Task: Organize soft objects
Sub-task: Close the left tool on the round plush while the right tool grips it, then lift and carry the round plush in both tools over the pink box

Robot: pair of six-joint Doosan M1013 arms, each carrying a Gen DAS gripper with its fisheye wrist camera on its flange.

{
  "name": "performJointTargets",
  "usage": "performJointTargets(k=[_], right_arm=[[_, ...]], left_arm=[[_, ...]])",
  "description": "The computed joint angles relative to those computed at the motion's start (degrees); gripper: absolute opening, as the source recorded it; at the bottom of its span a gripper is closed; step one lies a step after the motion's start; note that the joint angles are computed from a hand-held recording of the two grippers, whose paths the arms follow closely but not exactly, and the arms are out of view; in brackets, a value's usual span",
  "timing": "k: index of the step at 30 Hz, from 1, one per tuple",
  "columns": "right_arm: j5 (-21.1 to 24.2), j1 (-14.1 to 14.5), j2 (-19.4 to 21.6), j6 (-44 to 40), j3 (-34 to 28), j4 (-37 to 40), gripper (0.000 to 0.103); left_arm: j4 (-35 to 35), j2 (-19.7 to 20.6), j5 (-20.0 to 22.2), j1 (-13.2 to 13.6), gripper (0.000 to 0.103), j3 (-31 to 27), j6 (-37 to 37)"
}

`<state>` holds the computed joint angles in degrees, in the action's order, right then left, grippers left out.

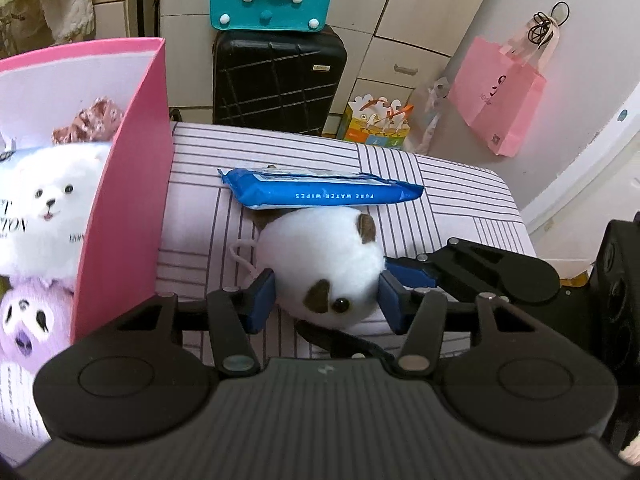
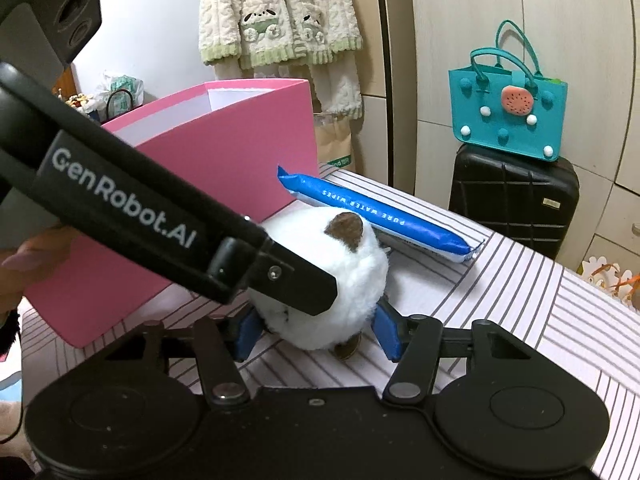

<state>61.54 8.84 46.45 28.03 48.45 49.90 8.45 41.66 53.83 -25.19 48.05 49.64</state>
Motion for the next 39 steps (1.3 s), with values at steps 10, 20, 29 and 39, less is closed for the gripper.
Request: performJointTargets(k=[10, 20, 29, 39], right_arm=[[0.6, -0.6, -2.4, 1.3, 4.0, 1.2, 0.061], [3.1, -1.3, -4.8, 3.3, 7.8, 1.9, 0.062], [4.3, -1.7, -6.1, 6.2, 8.8, 2.8, 0.062], [4.1, -1.7, -9.8, 6.4, 11.7, 1.9, 0.062]], left_arm=[[-2.7, -2.7, -3.4, -0.2, 0.051, 4.8, 0.4], [-3.6, -6.8, -7.9, -1.3, 0.05, 11.7, -0.2], [-7.5, -8.5, -7.7, -1.1, 0.048, 12.8, 5.1], [-9.2, -11.0, -5.3, -1.6, 0.048, 13.3, 13.5]])
